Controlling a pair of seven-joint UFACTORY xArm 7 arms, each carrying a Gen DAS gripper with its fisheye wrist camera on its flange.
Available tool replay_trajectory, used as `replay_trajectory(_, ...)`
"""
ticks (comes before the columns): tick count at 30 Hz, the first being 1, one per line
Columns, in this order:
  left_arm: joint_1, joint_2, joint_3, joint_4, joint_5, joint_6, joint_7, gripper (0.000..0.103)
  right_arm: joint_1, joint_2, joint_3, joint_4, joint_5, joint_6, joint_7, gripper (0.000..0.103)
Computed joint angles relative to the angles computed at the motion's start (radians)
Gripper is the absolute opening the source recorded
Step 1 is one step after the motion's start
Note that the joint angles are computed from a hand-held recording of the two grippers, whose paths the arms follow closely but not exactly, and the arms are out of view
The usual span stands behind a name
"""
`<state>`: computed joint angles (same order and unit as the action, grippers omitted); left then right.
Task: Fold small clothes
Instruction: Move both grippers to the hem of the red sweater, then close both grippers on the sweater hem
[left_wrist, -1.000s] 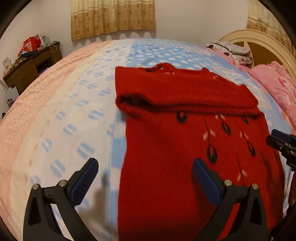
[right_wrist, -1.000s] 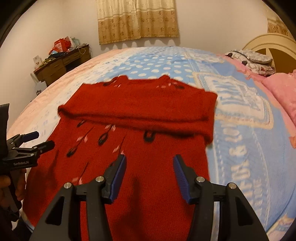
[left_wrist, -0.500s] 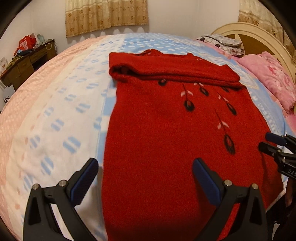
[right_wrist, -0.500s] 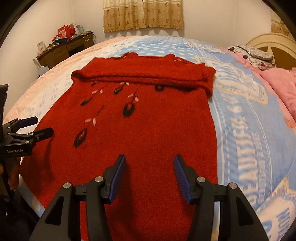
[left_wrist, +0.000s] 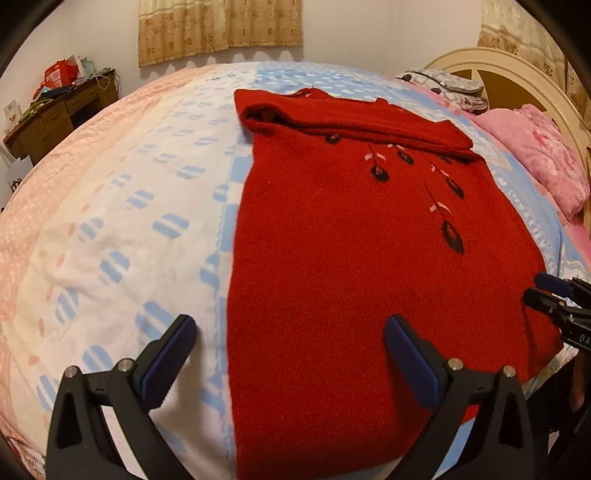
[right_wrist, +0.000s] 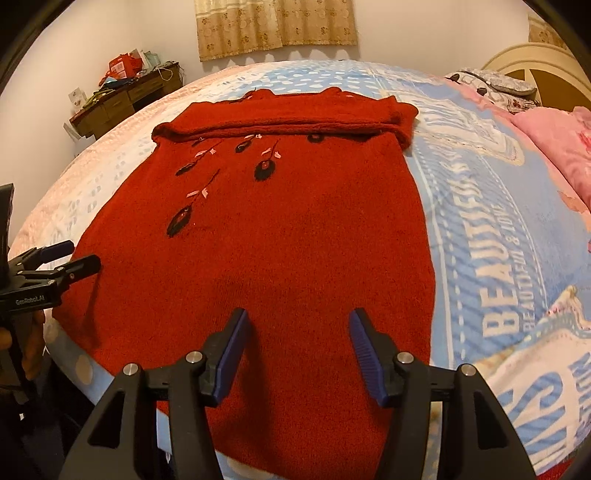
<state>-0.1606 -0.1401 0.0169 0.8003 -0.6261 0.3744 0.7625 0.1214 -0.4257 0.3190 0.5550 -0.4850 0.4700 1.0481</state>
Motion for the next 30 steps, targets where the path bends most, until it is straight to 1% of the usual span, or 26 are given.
replay_trajectory(5, 0.0, -0.054, 0.023, -0.049, -0.021, 0.018, 0.044, 0.102, 0.033, -0.05, -0.005, -0.035, 0.038, 0.032, -0.019, 0.058)
replay_trajectory(7, -0.002, -0.074, 0.039, -0.064, -0.031, 0.045, 0.066, 0.099, 0.039, -0.079, 0.005, -0.057, 0.046, 0.048, -0.017, 0.058)
replay_trajectory(9, 0.001, -0.083, 0.052, -0.069, -0.034, 0.082, 0.076, 0.093, 0.044, -0.103, 0.01, -0.076, 0.055, 0.054, -0.013, 0.058)
replay_trajectory(12, 0.004, -0.09, 0.066, -0.072, -0.063, 0.112, 0.096, 0.091, 0.046, -0.123, 0.016, -0.093, 0.066, 0.058, -0.016, 0.058)
replay_trajectory(16, 0.014, -0.097, 0.075, -0.067, -0.092, 0.154, 0.103, 0.084, 0.05, -0.148, 0.013, -0.12, 0.083, 0.052, -0.022, 0.058)
replay_trajectory(17, 0.016, -0.1, 0.077, -0.066, -0.1, 0.164, 0.107, 0.079, 0.05, -0.155, 0.014, -0.126, 0.087, 0.052, -0.023, 0.058)
replay_trajectory(18, 0.019, -0.103, 0.08, -0.066, -0.107, 0.185, 0.112, 0.077, 0.048, -0.163, 0.016, -0.133, 0.089, 0.051, -0.021, 0.058)
replay_trajectory(20, 0.027, -0.111, 0.078, -0.071, -0.11, 0.203, 0.111, 0.076, 0.045, -0.178, 0.017, -0.144, 0.094, 0.048, -0.021, 0.058)
replay_trajectory(21, 0.028, -0.118, 0.078, -0.077, -0.113, 0.21, 0.117, 0.073, 0.045, -0.184, 0.016, -0.15, 0.098, 0.045, -0.023, 0.058)
replay_trajectory(25, 0.03, -0.138, 0.068, -0.101, -0.097, 0.195, 0.113, 0.065, 0.042, -0.206, 0.016, -0.17, 0.111, 0.034, -0.03, 0.058)
replay_trajectory(26, 0.028, -0.143, 0.067, -0.106, -0.093, 0.195, 0.112, 0.059, 0.04, -0.211, 0.017, -0.174, 0.114, 0.032, -0.031, 0.058)
replay_trajectory(29, 0.022, -0.147, 0.065, -0.114, -0.083, 0.181, 0.108, 0.058, 0.038, -0.229, 0.016, -0.186, 0.123, 0.029, -0.039, 0.058)
replay_trajectory(30, 0.02, -0.146, 0.063, -0.118, -0.078, 0.167, 0.109, 0.053, 0.037, -0.237, 0.017, -0.189, 0.126, 0.033, -0.041, 0.058)
